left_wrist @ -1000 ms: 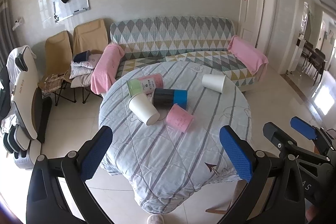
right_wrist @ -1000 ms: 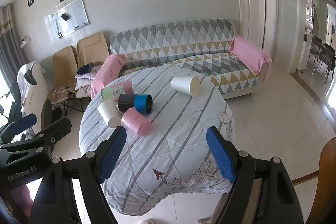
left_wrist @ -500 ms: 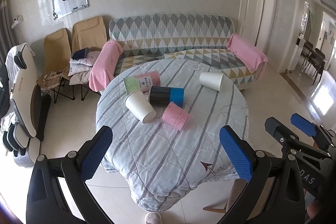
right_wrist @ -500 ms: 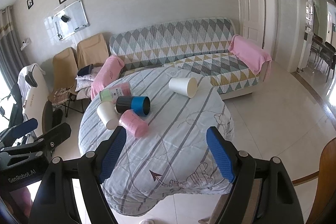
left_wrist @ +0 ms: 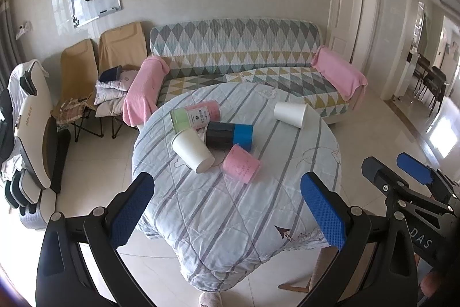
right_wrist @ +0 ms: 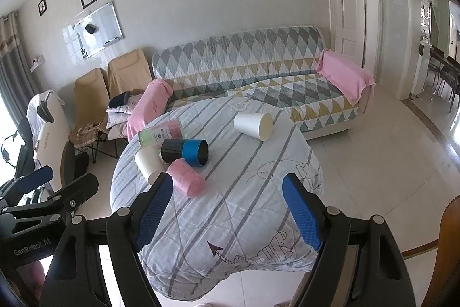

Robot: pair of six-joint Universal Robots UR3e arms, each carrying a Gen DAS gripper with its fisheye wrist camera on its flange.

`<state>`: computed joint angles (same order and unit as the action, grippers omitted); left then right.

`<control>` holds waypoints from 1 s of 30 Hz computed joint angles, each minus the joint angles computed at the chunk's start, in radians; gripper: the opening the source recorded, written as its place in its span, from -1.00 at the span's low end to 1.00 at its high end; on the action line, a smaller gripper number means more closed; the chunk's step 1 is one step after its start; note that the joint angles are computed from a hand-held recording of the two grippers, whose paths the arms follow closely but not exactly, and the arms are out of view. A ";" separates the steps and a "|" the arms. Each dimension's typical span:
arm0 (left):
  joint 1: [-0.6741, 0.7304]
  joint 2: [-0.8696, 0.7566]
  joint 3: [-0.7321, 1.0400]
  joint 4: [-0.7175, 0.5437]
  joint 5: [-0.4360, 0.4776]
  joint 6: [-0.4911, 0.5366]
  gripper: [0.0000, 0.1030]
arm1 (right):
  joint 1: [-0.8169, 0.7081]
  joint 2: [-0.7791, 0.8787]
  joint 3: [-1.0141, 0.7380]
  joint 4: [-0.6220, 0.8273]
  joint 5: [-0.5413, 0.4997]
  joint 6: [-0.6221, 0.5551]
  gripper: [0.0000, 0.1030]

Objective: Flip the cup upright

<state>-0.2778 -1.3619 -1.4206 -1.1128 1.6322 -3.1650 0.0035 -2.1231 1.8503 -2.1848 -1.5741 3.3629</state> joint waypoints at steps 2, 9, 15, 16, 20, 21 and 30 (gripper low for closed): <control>0.003 -0.009 0.023 -0.019 0.000 0.002 1.00 | -0.007 -0.003 -0.002 0.008 0.008 -0.001 0.55; 0.006 -0.009 0.027 -0.024 -0.004 0.001 1.00 | 0.000 -0.002 -0.007 0.021 0.007 0.008 0.55; 0.016 0.002 0.002 -0.012 -0.017 0.010 1.00 | 0.014 0.000 0.000 0.015 -0.005 0.015 0.55; 0.012 0.003 -0.003 -0.008 -0.011 0.008 1.00 | 0.020 0.005 -0.004 0.017 -0.010 0.019 0.55; 0.065 0.022 -0.042 -0.002 -0.064 0.039 1.00 | 0.060 0.064 -0.052 0.016 -0.046 0.043 0.55; 0.081 0.019 -0.043 -0.006 -0.083 0.047 1.00 | 0.077 0.090 -0.069 0.012 -0.064 0.051 0.55; 0.231 -0.087 0.130 -0.118 -0.227 0.155 1.00 | 0.187 0.340 -0.291 0.033 -0.156 0.096 0.55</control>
<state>-0.0466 -1.4484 -1.2906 -1.2309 1.4048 -3.0097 0.1904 -1.7832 1.5589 -2.1516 -1.7305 3.4586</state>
